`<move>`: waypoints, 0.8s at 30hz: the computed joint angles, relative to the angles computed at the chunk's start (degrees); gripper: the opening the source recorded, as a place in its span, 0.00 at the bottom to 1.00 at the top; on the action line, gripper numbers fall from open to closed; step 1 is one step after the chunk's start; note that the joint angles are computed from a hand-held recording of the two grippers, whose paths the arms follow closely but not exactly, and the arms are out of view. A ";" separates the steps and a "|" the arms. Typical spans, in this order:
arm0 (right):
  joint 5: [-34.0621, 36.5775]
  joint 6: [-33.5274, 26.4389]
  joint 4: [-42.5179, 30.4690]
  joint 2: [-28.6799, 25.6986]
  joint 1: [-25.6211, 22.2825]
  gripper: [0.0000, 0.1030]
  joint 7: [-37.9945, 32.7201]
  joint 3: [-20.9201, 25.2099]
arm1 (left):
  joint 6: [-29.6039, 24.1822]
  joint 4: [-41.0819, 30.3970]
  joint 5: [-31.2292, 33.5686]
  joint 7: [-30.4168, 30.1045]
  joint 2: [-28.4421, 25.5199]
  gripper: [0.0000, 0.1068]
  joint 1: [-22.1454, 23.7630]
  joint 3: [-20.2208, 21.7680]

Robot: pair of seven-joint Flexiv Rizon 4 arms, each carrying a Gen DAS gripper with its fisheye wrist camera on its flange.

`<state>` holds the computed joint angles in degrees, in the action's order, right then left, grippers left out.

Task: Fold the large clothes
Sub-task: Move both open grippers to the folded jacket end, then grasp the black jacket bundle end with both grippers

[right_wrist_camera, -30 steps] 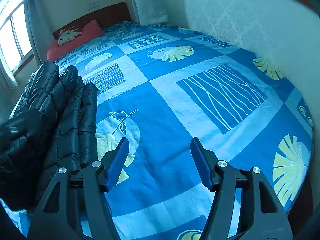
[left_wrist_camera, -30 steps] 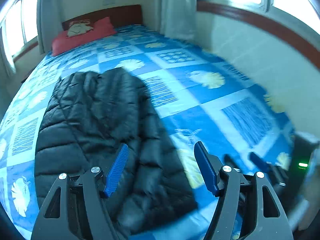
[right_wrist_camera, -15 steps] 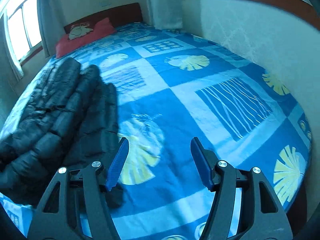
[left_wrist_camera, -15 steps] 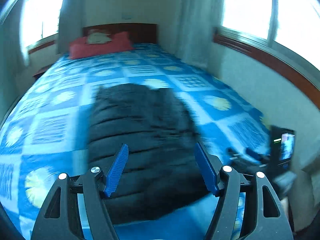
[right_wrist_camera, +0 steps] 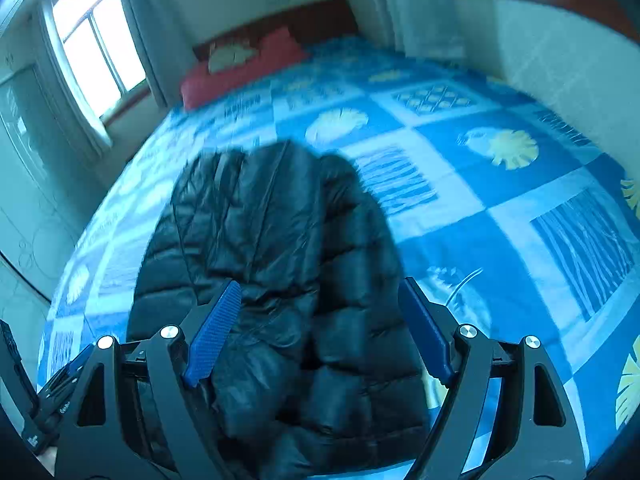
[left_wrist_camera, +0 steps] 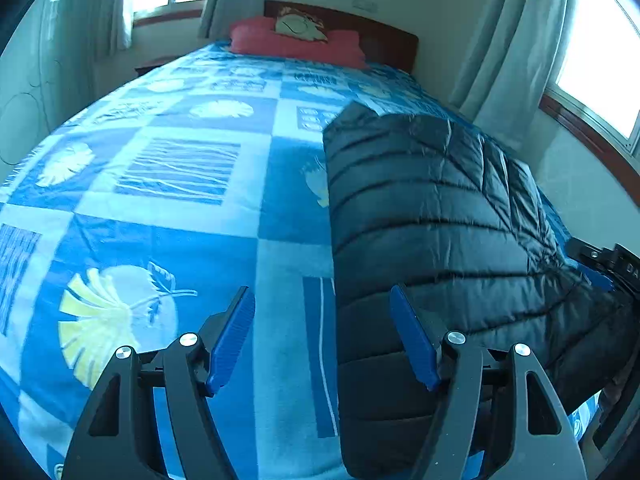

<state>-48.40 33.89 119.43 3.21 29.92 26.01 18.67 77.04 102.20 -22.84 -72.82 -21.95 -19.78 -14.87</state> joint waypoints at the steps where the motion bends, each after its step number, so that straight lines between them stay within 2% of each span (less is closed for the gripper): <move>1: 0.55 0.51 -0.16 -0.52 0.05 0.78 -0.35 -0.08 | 0.00 0.36 -0.81 1.06 -0.15 0.65 0.58 -1.06; 3: 1.51 2.84 0.12 -1.41 0.04 0.77 -0.27 -0.40 | 0.64 0.80 -1.70 2.12 -0.52 0.65 0.83 -2.01; 5: 1.84 8.41 1.89 -1.37 -0.68 0.50 0.53 -1.07 | 1.55 1.26 -2.61 3.09 -0.74 0.65 1.15 -2.95; 7: 2.43 7.14 1.36 -1.84 -0.29 0.35 -1.50 -0.83 | 1.56 1.44 -4.16 4.66 -0.83 0.65 2.02 -4.47; 10: 2.79 1.49 0.51 -1.25 0.59 0.24 -3.72 -0.17 | 1.07 1.34 -5.97 7.08 -0.47 0.65 2.76 -5.73; 13: 5.06 -2.86 1.69 0.69 0.46 0.22 -4.06 0.24 | 0.92 1.33 -8.98 9.42 -0.22 0.65 3.40 -7.36; 18: 7.83 -0.47 5.92 1.64 -0.63 0.26 -4.09 0.49 | -2.58 -0.89 -10.32 10.70 -2.08 0.65 0.85 -6.94; 19: 7.36 0.77 6.89 1.49 -0.91 0.28 -3.43 0.38 | -2.93 -1.33 -10.24 10.81 -2.58 0.65 0.33 -6.69; 22: 2.51 9.71 12.93 2.47 -3.19 0.35 3.94 -0.67 | -6.41 -5.67 -2.26 5.30 -5.57 0.67 -4.80 -0.56; 24: -0.84 14.32 15.69 3.23 -4.81 0.42 7.99 -1.25 | -6.47 -7.47 1.09 3.36 -7.45 0.69 -6.28 1.01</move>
<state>-49.24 48.21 135.12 6.44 25.11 34.00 17.41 70.56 94.73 -21.75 -69.47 -29.40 -26.07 -13.86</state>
